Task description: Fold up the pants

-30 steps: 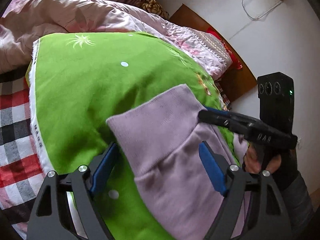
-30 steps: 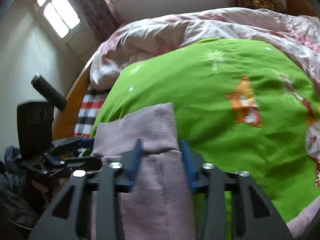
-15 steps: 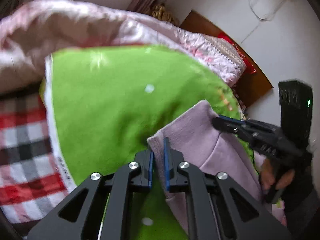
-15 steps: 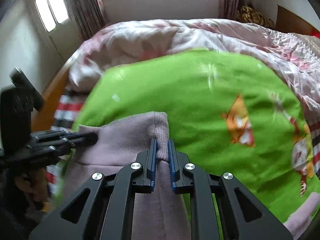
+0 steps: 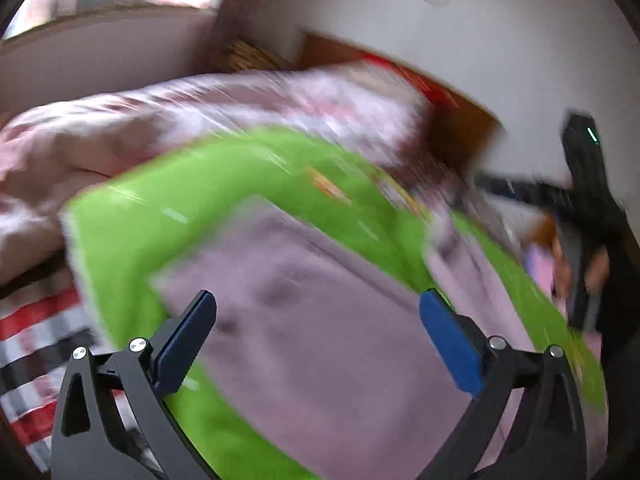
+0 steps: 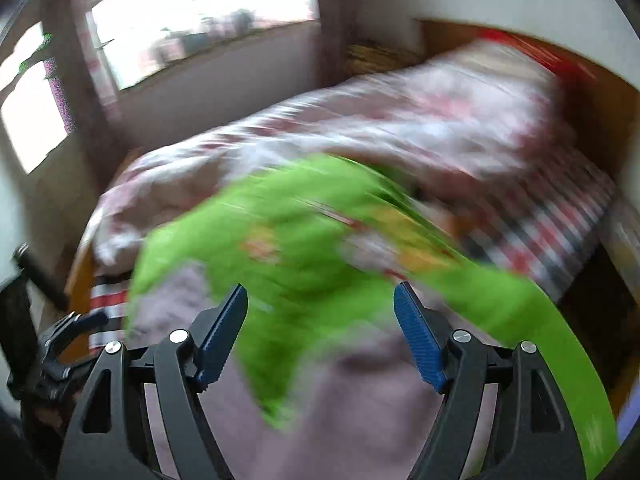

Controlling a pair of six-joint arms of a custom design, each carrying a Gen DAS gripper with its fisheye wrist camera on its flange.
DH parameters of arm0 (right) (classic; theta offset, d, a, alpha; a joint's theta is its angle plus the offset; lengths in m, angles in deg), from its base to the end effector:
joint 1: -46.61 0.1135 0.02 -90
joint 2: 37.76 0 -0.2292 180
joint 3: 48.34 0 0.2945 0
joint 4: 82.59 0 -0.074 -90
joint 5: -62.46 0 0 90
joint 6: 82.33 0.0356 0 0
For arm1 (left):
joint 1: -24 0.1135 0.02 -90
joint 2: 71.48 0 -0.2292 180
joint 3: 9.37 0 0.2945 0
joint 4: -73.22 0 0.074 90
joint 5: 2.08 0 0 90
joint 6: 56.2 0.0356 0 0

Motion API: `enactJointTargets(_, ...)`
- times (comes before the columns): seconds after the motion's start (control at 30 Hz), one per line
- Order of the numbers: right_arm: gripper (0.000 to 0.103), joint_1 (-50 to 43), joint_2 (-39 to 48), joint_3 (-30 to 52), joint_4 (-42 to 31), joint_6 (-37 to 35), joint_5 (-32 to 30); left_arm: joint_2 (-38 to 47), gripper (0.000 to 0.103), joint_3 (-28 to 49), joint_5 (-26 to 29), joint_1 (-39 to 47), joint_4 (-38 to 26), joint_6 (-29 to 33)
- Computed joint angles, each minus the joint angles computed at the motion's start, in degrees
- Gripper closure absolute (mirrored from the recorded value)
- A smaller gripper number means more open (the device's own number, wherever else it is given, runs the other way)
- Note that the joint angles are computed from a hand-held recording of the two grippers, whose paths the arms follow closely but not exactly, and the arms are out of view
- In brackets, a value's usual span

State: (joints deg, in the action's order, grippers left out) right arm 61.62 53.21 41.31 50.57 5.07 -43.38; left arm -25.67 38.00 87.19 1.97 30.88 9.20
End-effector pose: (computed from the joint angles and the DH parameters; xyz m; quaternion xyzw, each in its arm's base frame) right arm 0.3747 0.1105 0.2552 -0.1902 0.9067 0.1662 0.3377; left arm 0.2204 -0.0887 0.2143 -0.0230 0.9089 -0.1595 0.3847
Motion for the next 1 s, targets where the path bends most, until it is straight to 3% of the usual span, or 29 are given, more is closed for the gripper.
enactJointTargets(0.1,0.034,-10.3,-3.5,-7.1,-1.6,3.4,-5.6,8.8,0.002,2.7,-4.3,-8.0,0.0,-0.2)
enactJointTargets(0.23,0.037,-15.5,-5.3,-14.6,-1.8,3.4,-6.1,21.5,0.002,9.3,-13.8,-14.3,-3.5,-0.6)
enactJointTargets(0.37,0.037,-15.7,-3.5,-17.5,-1.4,1.3,-6.0,23.3,0.001,9.7,-16.8,-15.7,-4.3,-0.8)
enactJointTargets(0.43,0.046,-15.1,-4.5,-19.0,0.6,0.7,-5.5,23.2,0.001,9.4,-17.7,-16.4,-4.2,-1.7)
enactJointTargets(0.47,0.056,-14.9,-5.0,-19.4,0.7,1.2,-5.3,23.0,0.001,9.2,-17.7,-16.4,-4.0,-1.7)
enactJointTargets(0.5,0.085,-15.0,-4.4,-19.0,1.0,1.9,-5.1,23.1,0.001,9.2,-17.8,-16.2,-4.0,-1.6)
enactJointTargets(0.53,0.089,-15.1,-3.6,-18.7,1.2,2.5,-5.4,22.9,0.001,9.2,-17.9,-16.6,-4.4,-2.0)
enactJointTargets(0.77,0.086,-17.0,-1.1,-17.7,2.8,3.9,-10.8,24.6,0.001,10.2,-15.2,-14.9,-3.1,-1.8)
enactJointTargets(0.9,0.095,-14.4,-2.9,-19.1,5.2,2.3,-6.8,23.1,0.001,8.8,-10.7,-12.6,-1.7,-1.6)
enactJointTargets(1.0,0.095,-11.4,-6.1,-20.2,5.3,1.5,-2.7,16.9,0.004,3.8,-4.5,-9.1,2.4,-2.6)
